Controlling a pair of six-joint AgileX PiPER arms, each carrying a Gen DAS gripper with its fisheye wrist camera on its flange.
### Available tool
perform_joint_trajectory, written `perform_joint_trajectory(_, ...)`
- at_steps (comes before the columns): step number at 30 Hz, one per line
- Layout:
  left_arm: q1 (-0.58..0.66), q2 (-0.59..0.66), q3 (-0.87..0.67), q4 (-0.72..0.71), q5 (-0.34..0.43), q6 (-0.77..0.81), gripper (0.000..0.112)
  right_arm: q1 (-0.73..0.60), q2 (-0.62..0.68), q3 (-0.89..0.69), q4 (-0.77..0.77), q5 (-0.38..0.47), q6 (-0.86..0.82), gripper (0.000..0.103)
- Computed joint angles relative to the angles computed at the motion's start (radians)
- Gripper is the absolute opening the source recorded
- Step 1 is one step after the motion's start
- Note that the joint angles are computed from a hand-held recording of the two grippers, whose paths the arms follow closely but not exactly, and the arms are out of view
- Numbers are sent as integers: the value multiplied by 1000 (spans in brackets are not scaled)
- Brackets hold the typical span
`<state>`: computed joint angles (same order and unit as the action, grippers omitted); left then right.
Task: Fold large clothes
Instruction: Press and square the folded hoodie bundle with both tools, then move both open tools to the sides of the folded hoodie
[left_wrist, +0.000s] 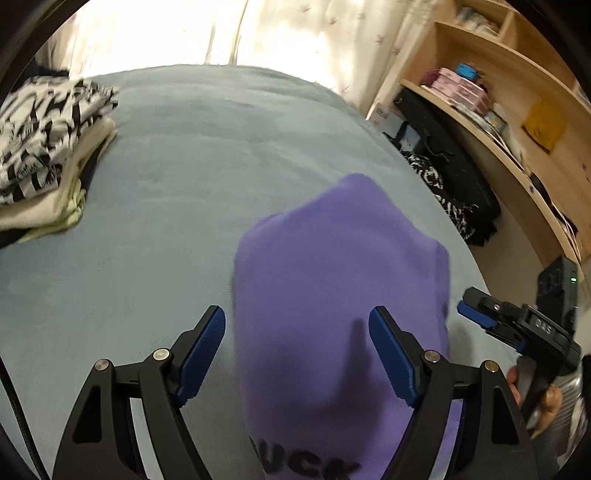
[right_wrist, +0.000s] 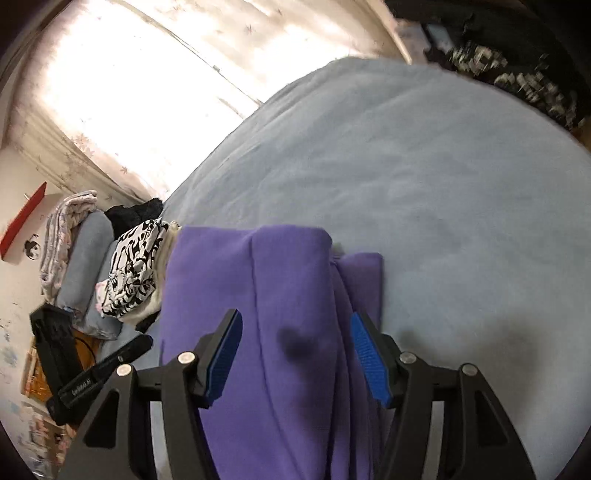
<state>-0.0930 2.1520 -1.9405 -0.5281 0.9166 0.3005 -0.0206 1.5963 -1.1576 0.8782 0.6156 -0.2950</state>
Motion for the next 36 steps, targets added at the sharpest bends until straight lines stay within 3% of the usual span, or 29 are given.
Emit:
perform_joint_trajectory(5,53,192,-255,-108,187,-27,79,-37,175,-106,129,64,-124,59)
perform_joint_trajectory(6,56,215,-280,-120,196,-27,79,-46,190,-99,192,69,-177,45)
perform_joint_trajectory(7,55,235,-307,-121,206,-30,79,-50,204,-100,239,82,-226,20)
perform_joint_trajectory(8,49,253,-333,-111,213,-37,79,-44,204,-96,245,72,-242,13)
perform_joint_trajectory(10,30,269,-362,-88,214,-51,79,-27,179,-87,186,28,-214,10)
perform_joint_trajectory(15,-49,271,-417,20,184,-81,79,-16,79,-61,-6,-69,-73,9)
perform_joint_trajectory(19,-119,289,-455,182,146,-154,81,5,224,-187,-233,12,155,9)
perform_joint_trajectory(22,-130,302,-453,213,116,-187,88,24,283,-252,-286,44,223,11)
perform_joint_trajectory(26,-79,402,-588,118,210,-215,95,30,308,-284,-320,61,259,15)
perform_joint_trajectory(30,-66,385,-543,79,199,-196,96,22,301,-281,-310,66,242,22)
perform_joint_trajectory(32,-68,363,-514,88,191,-205,96,46,280,-267,-382,41,295,34)
perform_joint_trajectory(34,-76,392,-592,112,246,-249,96,48,243,-236,-460,23,357,47)
perform_joint_trajectory(36,-81,401,-634,141,282,-278,96,28,211,-213,-404,38,339,47)
